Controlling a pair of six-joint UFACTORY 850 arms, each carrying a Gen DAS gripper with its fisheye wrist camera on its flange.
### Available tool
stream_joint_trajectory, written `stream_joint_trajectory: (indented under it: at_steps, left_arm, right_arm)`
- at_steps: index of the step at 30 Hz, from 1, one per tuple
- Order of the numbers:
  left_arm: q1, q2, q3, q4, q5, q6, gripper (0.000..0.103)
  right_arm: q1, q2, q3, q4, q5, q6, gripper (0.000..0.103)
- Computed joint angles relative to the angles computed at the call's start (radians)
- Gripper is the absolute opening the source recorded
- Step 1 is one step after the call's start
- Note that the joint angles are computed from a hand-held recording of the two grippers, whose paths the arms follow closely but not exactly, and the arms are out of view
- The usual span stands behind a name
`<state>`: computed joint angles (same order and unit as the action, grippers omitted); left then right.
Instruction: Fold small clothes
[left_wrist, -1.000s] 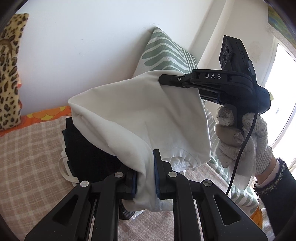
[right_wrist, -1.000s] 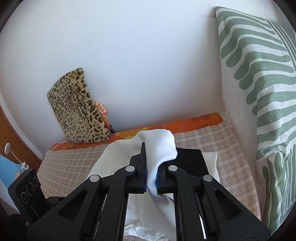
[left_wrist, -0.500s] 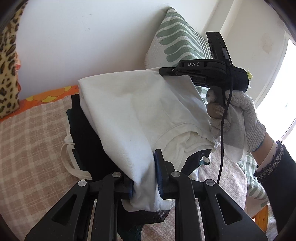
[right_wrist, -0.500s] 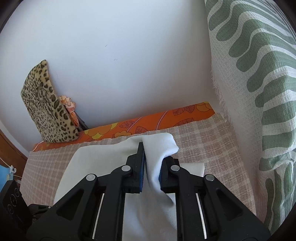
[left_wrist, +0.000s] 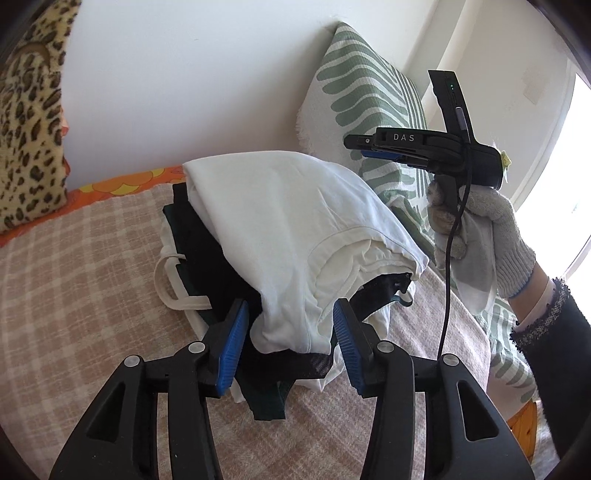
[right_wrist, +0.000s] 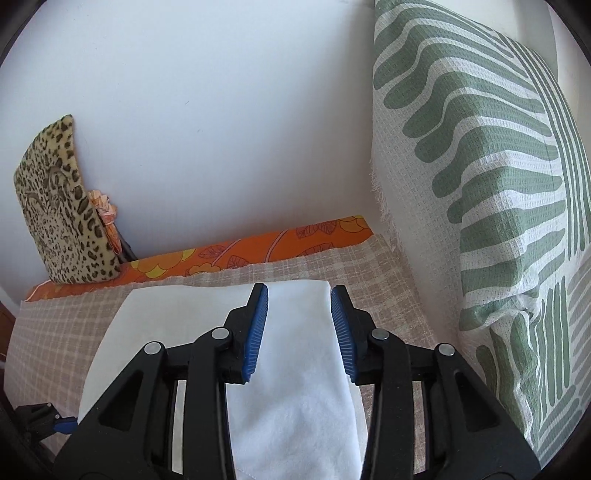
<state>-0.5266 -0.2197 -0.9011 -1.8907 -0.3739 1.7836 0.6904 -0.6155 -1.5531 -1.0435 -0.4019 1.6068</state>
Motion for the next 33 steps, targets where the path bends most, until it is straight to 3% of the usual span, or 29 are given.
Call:
stream_joint_trajectory:
  at_steps: [4, 11, 13, 15, 18, 23, 30, 33]
  left_arm:
    - [0.013, 0.042, 0.031, -0.002, 0.01, 0.014, 0.046]
    - [0.034, 0.123, 0.097, -0.01, 0.046, 0.061, 0.046]
    - [0.042, 0.139, 0.111, -0.008, 0.052, 0.069, 0.046]
    - [0.046, 0.141, 0.115, -0.006, 0.056, 0.067, 0.046]
    - [0.06, 0.157, 0.132, 0.002, 0.056, 0.053, 0.046]
    - [0.081, 0.203, 0.164, 0.019, 0.046, 0.035, 0.046]
    - [0.108, 0.315, 0.234, 0.069, 0.029, 0.008, 0.046]
    - [0.115, 0.37, 0.269, 0.076, 0.027, 0.009, 0.061]
  right_arm:
    - [0.036, -0.04, -0.064, 0.149, 0.009, -0.233, 0.038]
    - [0.091, -0.123, -0.171, 0.259, -0.035, -0.424, 0.038]
    - [0.104, -0.156, -0.211, 0.321, -0.063, -0.525, 0.039]
    - [0.124, -0.203, -0.269, 0.338, -0.137, -0.604, 0.048]
    - [0.14, -0.256, -0.326, 0.326, -0.204, -0.633, 0.049]
    - [0.129, -0.205, -0.262, 0.324, -0.146, -0.527, 0.049]
    - [0.154, -0.026, -0.036, 0.062, -0.028, -0.058, 0.049]
    - [0.184, 0.035, 0.032, -0.033, -0.03, 0.091, 0.049]
